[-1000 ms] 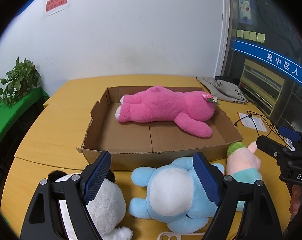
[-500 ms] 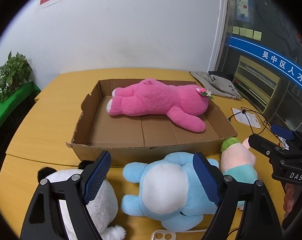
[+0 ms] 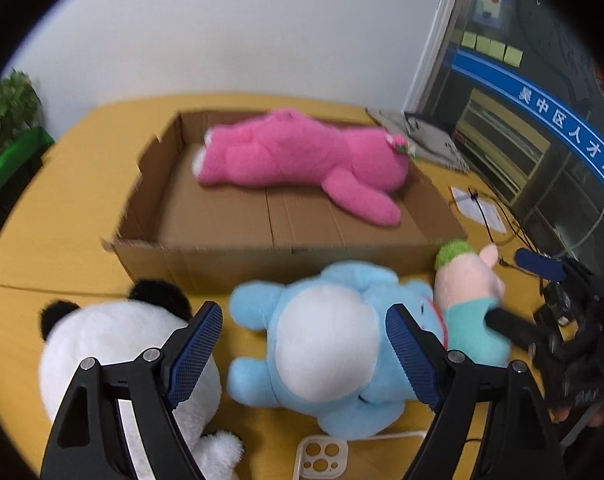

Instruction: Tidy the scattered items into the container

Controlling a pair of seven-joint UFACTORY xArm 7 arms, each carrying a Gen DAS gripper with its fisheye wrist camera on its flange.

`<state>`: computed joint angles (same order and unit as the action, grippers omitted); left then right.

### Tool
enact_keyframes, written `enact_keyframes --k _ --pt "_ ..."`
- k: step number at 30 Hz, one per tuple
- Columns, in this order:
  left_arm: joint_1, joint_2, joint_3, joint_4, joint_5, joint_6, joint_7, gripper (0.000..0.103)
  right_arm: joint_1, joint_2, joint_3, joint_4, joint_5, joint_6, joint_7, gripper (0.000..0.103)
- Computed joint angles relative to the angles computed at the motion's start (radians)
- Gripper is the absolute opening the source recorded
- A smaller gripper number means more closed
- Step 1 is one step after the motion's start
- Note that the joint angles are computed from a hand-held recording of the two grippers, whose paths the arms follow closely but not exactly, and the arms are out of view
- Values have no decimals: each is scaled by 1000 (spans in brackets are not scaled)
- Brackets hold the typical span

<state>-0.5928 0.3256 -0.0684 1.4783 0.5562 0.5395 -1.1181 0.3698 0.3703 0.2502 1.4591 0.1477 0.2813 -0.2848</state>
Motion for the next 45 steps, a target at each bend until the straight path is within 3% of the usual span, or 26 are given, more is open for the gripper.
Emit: enact_keyframes --k 2,5,7,10,12,14,18,21,27,32,36,38,40,45 --pt "22 21 -18 2 -46 -14 55 84 -47 17 74 -1 59 34 -111 103" --pt "55 69 -45 22 -150 -17 168 84 -20 40 76 -3 59 57 -176 103" --pt "66 100 -54 44 -197 -14 251 84 20 58 44 4 17 64 -180 103" --pt "88 127 -78 65 -274 -54 376 84 111 103 -59 41 -116 83 -108 103" --pt "140 150 -135 76 -402 -79 487 84 176 138 -141 65 -228 81 -24 103" --pt "211 171 -220 71 -552 -113 609 84 192 168 -165 89 -280 93 31 103" --pt "225 175 -230 29 -675 -187 686 84 119 198 -90 113 -223 101 31 103" --pt "217 166 -220 12 -735 -209 714 79 92 200 -61 108 -188 95 17 96" --pt "192 121 -198 -39 -784 -258 703 57 83 155 -44 32 -165 16 32 80" --pt "148 53 -148 -72 -733 -285 656 56 26 91 29 -41 -79 -57 -15 76" --pt "87 -30 -62 -93 -606 -320 543 56 -12 55 87 -20 -30 -96 -85 76" --pt "65 -56 -14 -71 -511 -316 478 56 -15 61 102 35 -21 -100 -129 76" --pt "83 -59 -11 -39 -466 -302 466 56 9 90 89 115 -35 -92 -155 76" --pt "173 14 -35 118 -459 -216 550 56 139 309 -16 519 -112 30 -114 76"
